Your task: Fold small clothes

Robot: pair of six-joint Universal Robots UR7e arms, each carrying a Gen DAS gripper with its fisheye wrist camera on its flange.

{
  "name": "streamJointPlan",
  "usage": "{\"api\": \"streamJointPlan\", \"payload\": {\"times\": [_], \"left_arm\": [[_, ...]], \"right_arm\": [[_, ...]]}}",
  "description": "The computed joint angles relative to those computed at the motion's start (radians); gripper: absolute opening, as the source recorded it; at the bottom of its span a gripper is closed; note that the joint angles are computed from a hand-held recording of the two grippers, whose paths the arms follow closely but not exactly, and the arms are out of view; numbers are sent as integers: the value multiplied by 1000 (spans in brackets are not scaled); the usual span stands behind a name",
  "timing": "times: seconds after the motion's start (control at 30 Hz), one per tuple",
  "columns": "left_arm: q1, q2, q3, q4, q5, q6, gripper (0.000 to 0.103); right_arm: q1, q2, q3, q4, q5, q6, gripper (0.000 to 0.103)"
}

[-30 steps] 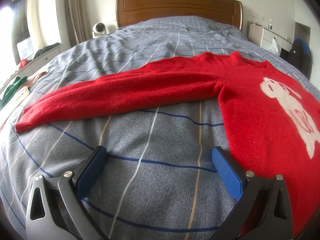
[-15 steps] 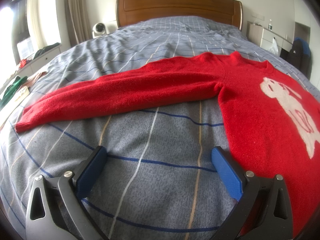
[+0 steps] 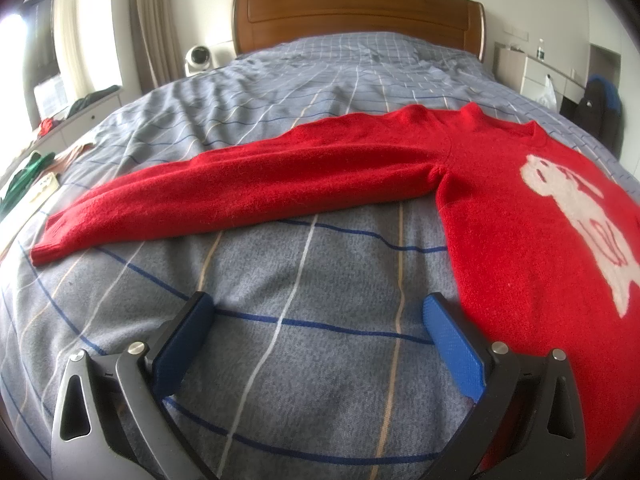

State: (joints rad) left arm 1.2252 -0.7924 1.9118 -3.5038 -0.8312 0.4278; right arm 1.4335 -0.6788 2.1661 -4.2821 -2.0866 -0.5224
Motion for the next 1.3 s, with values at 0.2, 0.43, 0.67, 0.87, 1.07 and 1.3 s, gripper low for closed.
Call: {"api": "streamJointPlan", "payload": {"times": [0.2,0.43,0.67,0.87,1.07,1.3], "left_arm": [[0,-1,1,0,0,0,103],[0,0,0,1,0,-1,103],[0,-1,1,1,0,-1,103],[-3,-1,5,-8,3,1,103],[-2,-1,5,-10,0,1,103],[-1,-5,3,8,-4,-8,103]], "right_arm": [[0,0,0,-1,0,-1,83],[0,0,0,-1,0,0,83],[0,1,0,-1,1,0,83],[1,1,-1,0,-1,0,83],[0,-1,1,-2,-6,-4,83],[5,-48,21,87,-15,57,83]]}}
